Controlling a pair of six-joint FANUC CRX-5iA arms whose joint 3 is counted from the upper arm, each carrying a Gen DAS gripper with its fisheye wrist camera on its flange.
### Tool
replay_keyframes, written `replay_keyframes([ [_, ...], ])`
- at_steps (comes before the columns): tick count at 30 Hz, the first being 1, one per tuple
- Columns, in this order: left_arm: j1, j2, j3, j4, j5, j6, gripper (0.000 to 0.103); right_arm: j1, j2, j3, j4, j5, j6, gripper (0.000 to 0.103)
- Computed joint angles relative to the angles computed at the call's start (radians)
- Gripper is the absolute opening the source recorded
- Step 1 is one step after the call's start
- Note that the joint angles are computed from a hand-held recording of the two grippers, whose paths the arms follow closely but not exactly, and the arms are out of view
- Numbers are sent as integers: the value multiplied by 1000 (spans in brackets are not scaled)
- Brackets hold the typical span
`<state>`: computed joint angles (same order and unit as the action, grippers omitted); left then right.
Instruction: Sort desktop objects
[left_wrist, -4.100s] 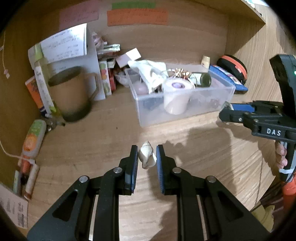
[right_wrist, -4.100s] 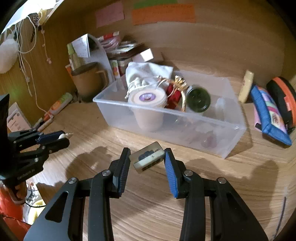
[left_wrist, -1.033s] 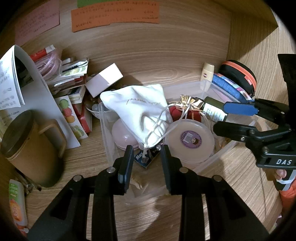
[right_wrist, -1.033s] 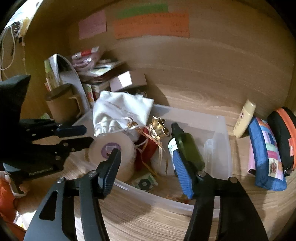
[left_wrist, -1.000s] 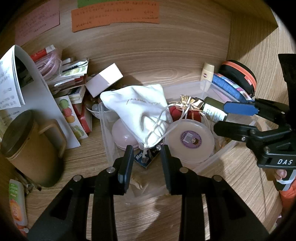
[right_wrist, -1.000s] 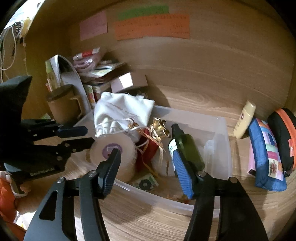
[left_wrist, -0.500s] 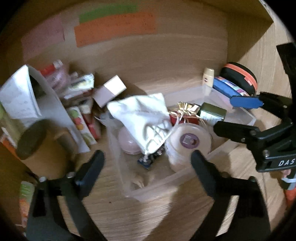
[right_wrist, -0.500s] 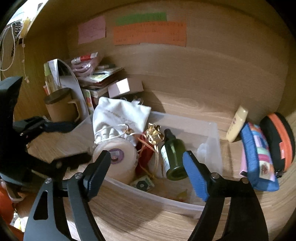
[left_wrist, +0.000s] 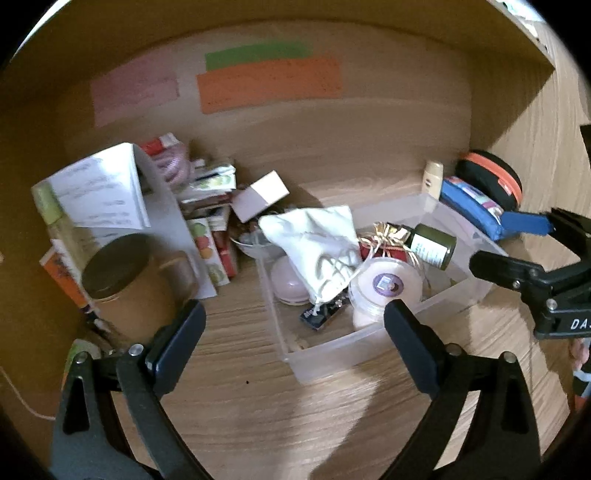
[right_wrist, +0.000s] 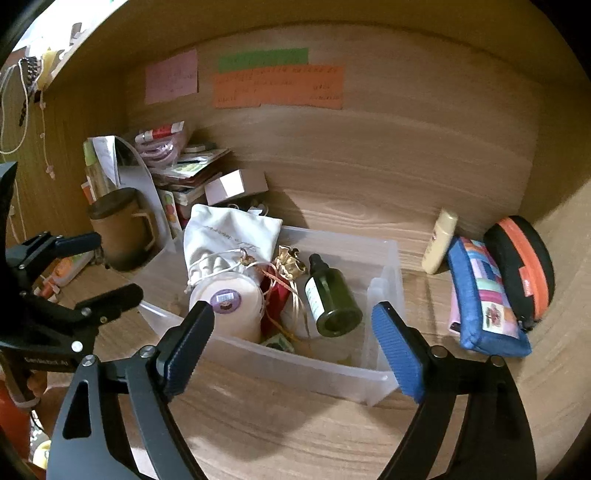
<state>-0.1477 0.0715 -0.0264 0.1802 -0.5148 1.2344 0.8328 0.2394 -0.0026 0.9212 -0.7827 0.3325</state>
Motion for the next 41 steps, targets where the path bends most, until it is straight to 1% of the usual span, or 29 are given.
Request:
replay_keyframes([
  [4, 0, -44, -34, -25, 28, 44, 99, 20, -20, -27, 49, -19, -53, 93],
  [6, 0, -70, -54, -30, 42, 58, 100, 32, -34, -48, 90, -29, -92, 99],
  [8, 0, -88, -65, -34, 50, 73, 101, 45, -47, -71, 137, -42, -136, 101],
  [10, 0, -106, -81, -36, 62, 82, 102, 58, -58, -89, 172, -54, -166, 102],
  [14, -13, -137, -83, -113, 58, 160, 102, 83, -78, -120, 228, -78, -225, 102],
  [15, -15, -143, -85, -116, 52, 166, 102, 89, -84, -130, 246, -85, -246, 103],
  [18, -17, -164, -112, -92, 66, 158, 102, 103, -97, -154, 286, -114, -304, 103],
  [21, -23, -184, -130, -102, 76, 180, 102, 115, -105, -167, 299, -139, -347, 103],
  [23, -24, -197, -152, -81, 88, 172, 102, 121, -117, -185, 309, -139, -378, 103],
  [26, -24, -209, -170, -61, 94, 167, 102, 129, -122, -196, 311, -144, -395, 103],
  [30, -30, -216, -177, -78, 105, 181, 102, 141, -116, -199, 314, -161, -392, 103],
  [37, -28, -214, -219, 35, 148, 65, 102, 137, -109, -202, 314, -157, -396, 103],
  [39, -31, -207, -209, 9, 147, 88, 102, 132, -108, -199, 301, -150, -394, 103],
  [41, -29, -197, -203, 24, 139, 79, 102, 126, -105, -195, 291, -150, -392, 103],
])
